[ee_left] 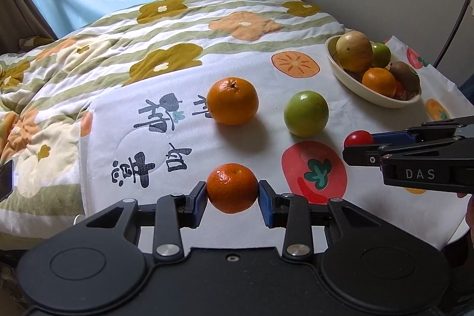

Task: Organize fruits
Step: 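Carry tangerine and tomato into the duck bowl and open both tools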

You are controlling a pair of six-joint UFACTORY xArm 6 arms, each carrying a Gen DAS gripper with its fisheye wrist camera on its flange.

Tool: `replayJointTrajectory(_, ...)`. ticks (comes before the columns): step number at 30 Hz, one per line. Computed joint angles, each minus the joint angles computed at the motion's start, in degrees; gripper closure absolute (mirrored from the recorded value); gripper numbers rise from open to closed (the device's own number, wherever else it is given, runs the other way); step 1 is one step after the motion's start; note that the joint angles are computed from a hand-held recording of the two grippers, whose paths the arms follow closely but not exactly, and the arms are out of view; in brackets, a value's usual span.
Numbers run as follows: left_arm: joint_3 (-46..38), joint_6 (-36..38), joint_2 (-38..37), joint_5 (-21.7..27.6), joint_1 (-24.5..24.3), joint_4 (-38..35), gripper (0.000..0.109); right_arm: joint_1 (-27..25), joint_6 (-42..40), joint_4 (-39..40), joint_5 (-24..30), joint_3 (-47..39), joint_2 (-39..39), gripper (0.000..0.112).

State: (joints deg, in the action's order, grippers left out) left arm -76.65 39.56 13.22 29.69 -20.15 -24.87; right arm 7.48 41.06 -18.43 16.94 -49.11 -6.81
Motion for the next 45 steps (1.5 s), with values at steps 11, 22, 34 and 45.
replayJointTrajectory(11,3.72,-10.76,-5.48,-2.85,-5.30,4.55,0.068,-5.05,-14.02,10.61,0.19,6.19,-9.34,0.062)
replayJointTrajectory(22,-0.24,-29.90,-5.13,-4.12,-13.13,16.84,0.068,-15.33,-43.57,31.88,7.12,5.44,-14.97,0.062)
replayJointTrajectory(34,-19.26,-42.41,9.54,0.20,-20.56,24.53,0.068,-28.06,-70.07,48.58,12.28,-4.06,-6.32,0.062)
replayJointTrajectory(45,-45.83,-49.10,28.90,9.75,-24.00,28.51,0.068,-33.84,-80.44,54.92,14.74,-12.86,4.78,0.062)
